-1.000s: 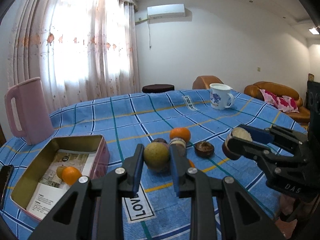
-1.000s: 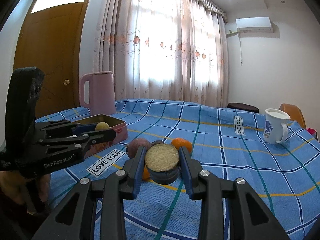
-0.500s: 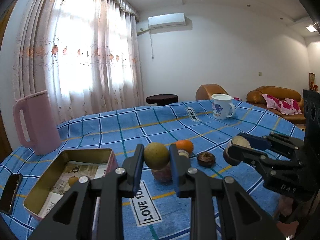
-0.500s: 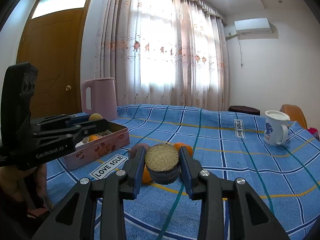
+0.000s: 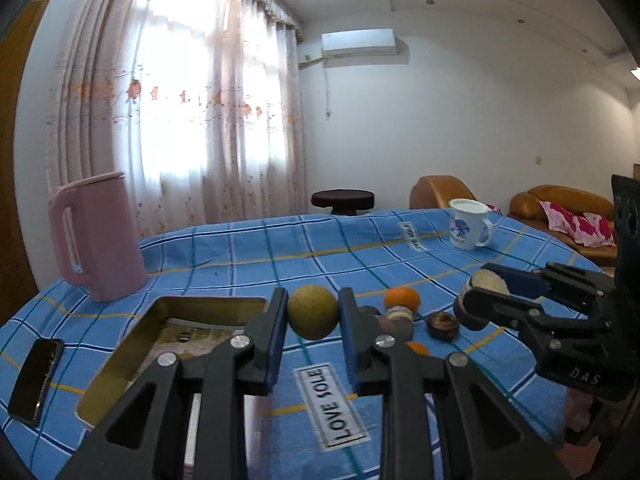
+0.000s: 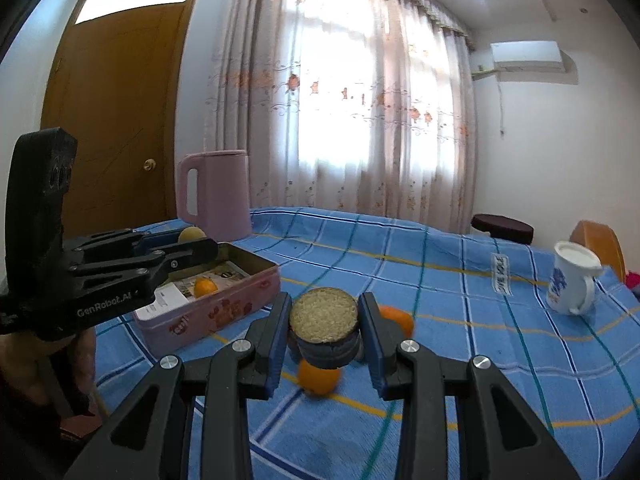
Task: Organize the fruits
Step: 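Carry the cake with the right tool while the left tool carries the yellow fruit to the tin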
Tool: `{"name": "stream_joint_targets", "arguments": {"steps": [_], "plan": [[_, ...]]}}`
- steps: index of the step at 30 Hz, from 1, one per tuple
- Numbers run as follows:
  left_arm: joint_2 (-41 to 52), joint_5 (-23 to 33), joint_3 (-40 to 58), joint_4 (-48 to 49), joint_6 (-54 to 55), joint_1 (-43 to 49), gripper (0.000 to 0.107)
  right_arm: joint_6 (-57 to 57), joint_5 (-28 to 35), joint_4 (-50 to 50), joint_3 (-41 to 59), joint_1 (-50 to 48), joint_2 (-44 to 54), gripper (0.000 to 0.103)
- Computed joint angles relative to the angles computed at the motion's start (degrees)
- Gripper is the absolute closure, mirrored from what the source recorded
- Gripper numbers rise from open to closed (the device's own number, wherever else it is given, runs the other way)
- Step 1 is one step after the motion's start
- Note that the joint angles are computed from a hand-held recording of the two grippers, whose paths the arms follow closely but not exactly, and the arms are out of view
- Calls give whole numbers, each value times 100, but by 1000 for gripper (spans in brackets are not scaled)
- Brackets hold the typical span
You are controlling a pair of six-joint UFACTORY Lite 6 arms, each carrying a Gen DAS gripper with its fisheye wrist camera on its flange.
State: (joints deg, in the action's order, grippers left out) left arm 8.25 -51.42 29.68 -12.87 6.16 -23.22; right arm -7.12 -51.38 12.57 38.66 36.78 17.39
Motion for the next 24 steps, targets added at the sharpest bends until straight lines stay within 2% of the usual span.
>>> {"name": "stream_joint_targets", "arguments": {"steps": [7, 15, 24], "plan": [[-137, 266, -24, 587, -412, 958, 81, -291, 811, 45, 1075, 296, 367, 67], [150, 803, 383, 1692, -1114, 2221, 81, -511, 1784, 60, 2680, 585, 1289, 67], [542, 1088, 675, 2243, -1395, 2771, 81, -870, 2920, 288, 4788, 992, 2780, 67]]}}
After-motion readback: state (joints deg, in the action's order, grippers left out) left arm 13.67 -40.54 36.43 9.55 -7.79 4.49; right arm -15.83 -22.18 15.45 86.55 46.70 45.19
